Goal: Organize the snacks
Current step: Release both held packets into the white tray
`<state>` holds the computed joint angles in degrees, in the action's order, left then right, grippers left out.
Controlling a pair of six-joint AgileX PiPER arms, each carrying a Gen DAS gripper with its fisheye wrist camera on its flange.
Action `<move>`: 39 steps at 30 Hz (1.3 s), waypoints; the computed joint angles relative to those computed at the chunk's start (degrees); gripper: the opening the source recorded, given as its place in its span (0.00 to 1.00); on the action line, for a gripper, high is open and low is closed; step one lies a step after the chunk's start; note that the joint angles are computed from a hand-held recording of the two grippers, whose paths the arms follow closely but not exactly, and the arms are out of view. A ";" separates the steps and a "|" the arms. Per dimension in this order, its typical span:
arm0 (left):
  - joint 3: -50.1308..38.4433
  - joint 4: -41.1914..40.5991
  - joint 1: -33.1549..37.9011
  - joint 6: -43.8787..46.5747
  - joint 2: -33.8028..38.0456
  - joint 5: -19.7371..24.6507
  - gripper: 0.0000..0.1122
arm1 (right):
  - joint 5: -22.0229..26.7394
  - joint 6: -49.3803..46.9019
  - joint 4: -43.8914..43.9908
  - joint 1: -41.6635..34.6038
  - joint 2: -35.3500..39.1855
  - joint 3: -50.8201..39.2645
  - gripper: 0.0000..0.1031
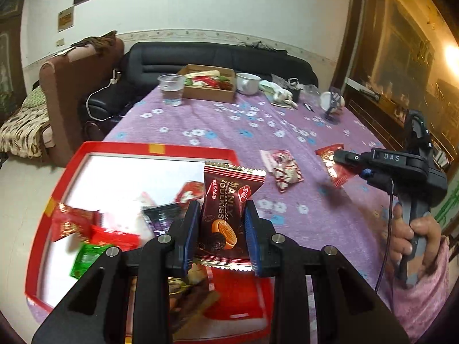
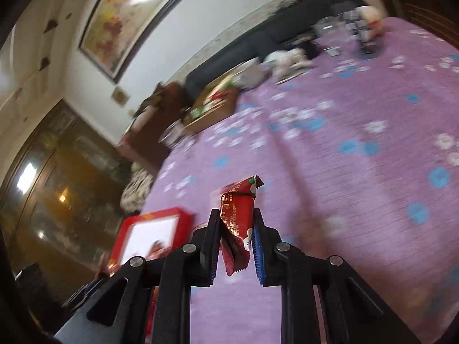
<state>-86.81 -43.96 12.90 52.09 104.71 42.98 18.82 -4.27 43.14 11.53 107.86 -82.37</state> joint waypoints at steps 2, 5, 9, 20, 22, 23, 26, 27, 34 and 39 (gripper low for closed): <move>-0.18 -0.58 1.49 0.52 0.39 0.32 0.25 | 1.48 2.72 -2.78 2.89 2.16 -4.20 0.19; -0.57 -1.17 3.69 1.06 1.04 0.45 0.25 | 4.45 3.64 -3.13 6.40 6.11 -11.04 0.19; -1.42 -1.32 6.18 1.23 2.26 -0.04 0.25 | 8.40 4.81 -3.81 10.34 11.57 -19.81 0.19; -2.56 -1.81 10.59 2.20 5.07 -0.72 0.25 | 17.65 14.82 -14.56 17.86 23.65 -40.38 0.19; -2.75 -1.43 10.92 2.07 5.37 -0.57 0.25 | 19.18 15.67 -15.56 18.69 25.28 -43.34 0.19; -2.90 -1.12 11.04 1.87 5.56 -0.35 0.25 | 19.80 16.53 -16.54 19.30 25.85 -44.55 0.19; -3.12 0.24 11.00 0.99 6.06 -0.46 0.25 | 22.29 18.27 -18.77 20.39 28.21 -48.83 0.19; -3.14 0.86 10.90 0.54 6.13 -0.64 0.25 | 22.94 18.91 -19.59 20.72 28.85 -50.11 0.19; -2.03 2.59 10.22 -0.40 5.14 -2.66 0.40 | 21.46 18.02 -20.23 20.95 27.81 -48.73 0.25; 4.28 4.78 8.21 -0.71 0.81 -14.45 0.71 | 16.81 18.84 -20.92 19.23 23.62 -41.19 0.49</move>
<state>-82.53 -39.18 21.11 51.38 105.51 28.53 35.63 14.56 22.22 30.76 131.48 -123.56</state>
